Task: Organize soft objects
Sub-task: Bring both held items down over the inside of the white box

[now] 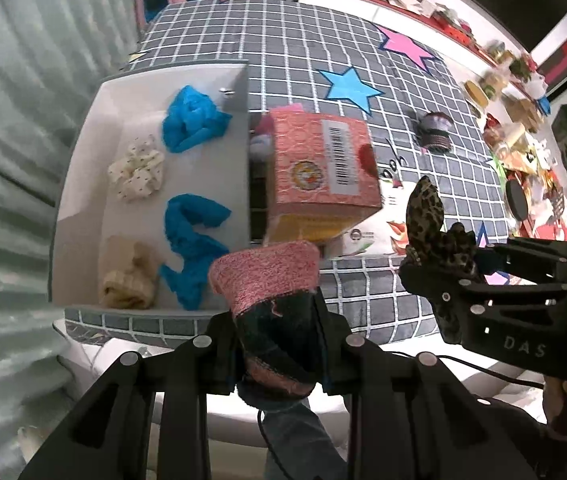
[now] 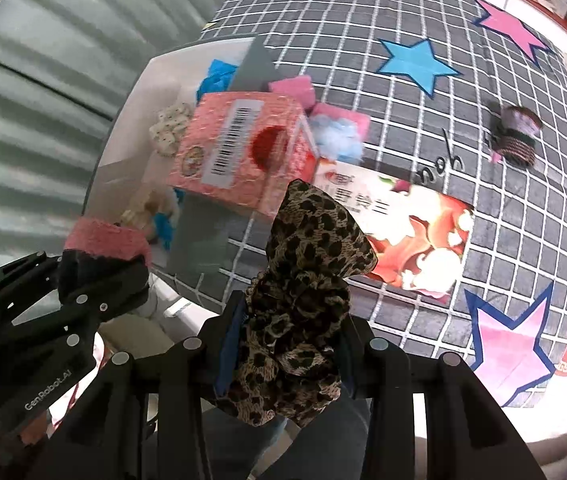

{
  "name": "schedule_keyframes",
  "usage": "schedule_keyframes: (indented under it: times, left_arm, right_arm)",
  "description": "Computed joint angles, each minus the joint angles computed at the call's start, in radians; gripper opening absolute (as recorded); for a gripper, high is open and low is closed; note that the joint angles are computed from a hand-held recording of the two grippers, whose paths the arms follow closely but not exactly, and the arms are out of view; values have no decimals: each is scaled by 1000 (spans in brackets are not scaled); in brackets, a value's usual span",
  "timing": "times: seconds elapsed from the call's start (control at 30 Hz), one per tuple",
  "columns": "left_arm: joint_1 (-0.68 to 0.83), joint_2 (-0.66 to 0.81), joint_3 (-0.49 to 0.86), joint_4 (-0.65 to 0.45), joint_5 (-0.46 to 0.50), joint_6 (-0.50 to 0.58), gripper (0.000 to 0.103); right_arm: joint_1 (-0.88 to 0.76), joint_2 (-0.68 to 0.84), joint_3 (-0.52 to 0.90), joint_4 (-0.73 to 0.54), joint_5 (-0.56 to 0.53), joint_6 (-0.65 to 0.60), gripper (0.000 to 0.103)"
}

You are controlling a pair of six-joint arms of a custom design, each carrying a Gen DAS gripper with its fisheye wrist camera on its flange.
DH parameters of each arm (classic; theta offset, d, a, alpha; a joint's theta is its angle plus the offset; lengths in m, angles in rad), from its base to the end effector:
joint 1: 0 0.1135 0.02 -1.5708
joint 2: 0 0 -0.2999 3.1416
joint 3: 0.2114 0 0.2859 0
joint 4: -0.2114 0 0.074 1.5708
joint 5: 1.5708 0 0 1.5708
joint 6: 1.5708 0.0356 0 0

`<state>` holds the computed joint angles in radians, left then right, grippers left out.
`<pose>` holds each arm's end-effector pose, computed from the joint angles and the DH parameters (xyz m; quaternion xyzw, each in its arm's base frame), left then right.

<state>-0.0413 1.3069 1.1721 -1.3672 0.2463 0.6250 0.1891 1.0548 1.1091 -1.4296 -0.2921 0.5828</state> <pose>0.2337 -0.0183 0.3166 0.3284 0.9359 -0.1078 0.0680 0.1640 0.0418 0.3434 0.1787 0.9684 0.1705 0.0349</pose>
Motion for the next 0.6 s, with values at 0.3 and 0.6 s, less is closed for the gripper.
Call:
schedule_keyframes:
  times: [0.3,0.6]
  left_arm:
    - [100,23,13,-3,2,54,31]
    - [196,52,37,-1,0,115,31]
  right_arm:
    - [114,63,40,53,16,70,42]
    - [220,124,71,117,28,142,42]
